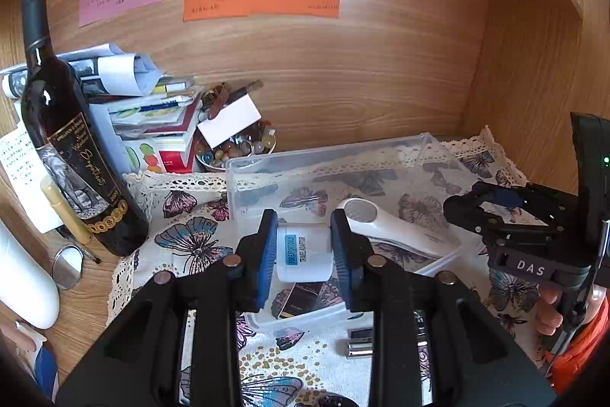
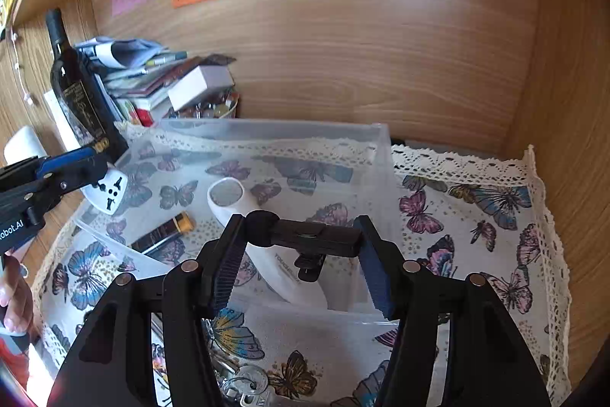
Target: Organize rigid objects
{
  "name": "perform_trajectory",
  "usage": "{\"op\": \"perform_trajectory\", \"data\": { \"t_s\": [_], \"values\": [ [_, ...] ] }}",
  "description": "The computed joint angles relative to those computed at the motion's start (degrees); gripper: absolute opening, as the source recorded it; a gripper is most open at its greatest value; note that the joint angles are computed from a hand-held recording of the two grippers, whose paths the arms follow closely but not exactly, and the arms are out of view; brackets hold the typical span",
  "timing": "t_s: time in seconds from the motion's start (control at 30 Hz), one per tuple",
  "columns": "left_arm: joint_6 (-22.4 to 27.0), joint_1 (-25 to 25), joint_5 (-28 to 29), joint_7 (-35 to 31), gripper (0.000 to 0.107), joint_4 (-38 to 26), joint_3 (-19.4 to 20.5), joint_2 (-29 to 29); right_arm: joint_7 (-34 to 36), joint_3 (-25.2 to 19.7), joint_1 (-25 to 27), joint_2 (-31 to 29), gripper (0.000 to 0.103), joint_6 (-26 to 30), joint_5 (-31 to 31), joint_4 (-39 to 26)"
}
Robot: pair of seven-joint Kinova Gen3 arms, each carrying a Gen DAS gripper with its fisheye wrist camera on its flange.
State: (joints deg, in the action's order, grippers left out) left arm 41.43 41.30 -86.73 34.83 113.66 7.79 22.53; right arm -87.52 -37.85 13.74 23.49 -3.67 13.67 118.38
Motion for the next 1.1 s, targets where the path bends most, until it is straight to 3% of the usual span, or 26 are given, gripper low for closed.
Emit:
{"op": "perform_trajectory", "data": {
  "t_s": [0.27, 0.37, 0.43, 0.63, 0.8, 1.1],
  "values": [
    [-6.5, -2.9, 2.8, -3.2, 0.028, -1.2, -1.3, 0.9, 1.6, 3.9, -4.5, 0.6, 0.056, 0.9, -0.9, -0.8],
    [-8.0, -2.5, 3.2, -3.9, 0.028, -1.2, -2.1, 0.7, 2.1, 6.6, -7.2, -0.2, 0.071, 0.2, -1.9, -0.4],
    [-6.8, -1.3, 3.1, -4.3, 0.032, -1.4, -2.5, 0.8, 2.0, 6.4, -6.9, -1.0, 0.079, -1.5, -1.7, 0.7],
    [-2.9, 1.4, 0.3, -1.7, 0.053, -0.3, -1.8, -0.5, -2.0, 3.9, -3.4, -4.1, 0.086, -6.0, 3.3, 4.4],
    [1.8, 2.7, -0.1, -1.3, 0.071, 1.4, 0.7, -2.3, -8.3, -1.1, 3.4, -6.9, 0.089, -9.2, 10.6, 7.9],
    [3.2, 3.1, 3.0, 1.4, 0.079, 6.7, 4.1, -5.1, -13.5, 4.6, 1.1, -12.5, 0.094, -15.4, 15.9, 15.2]
  ]
}}
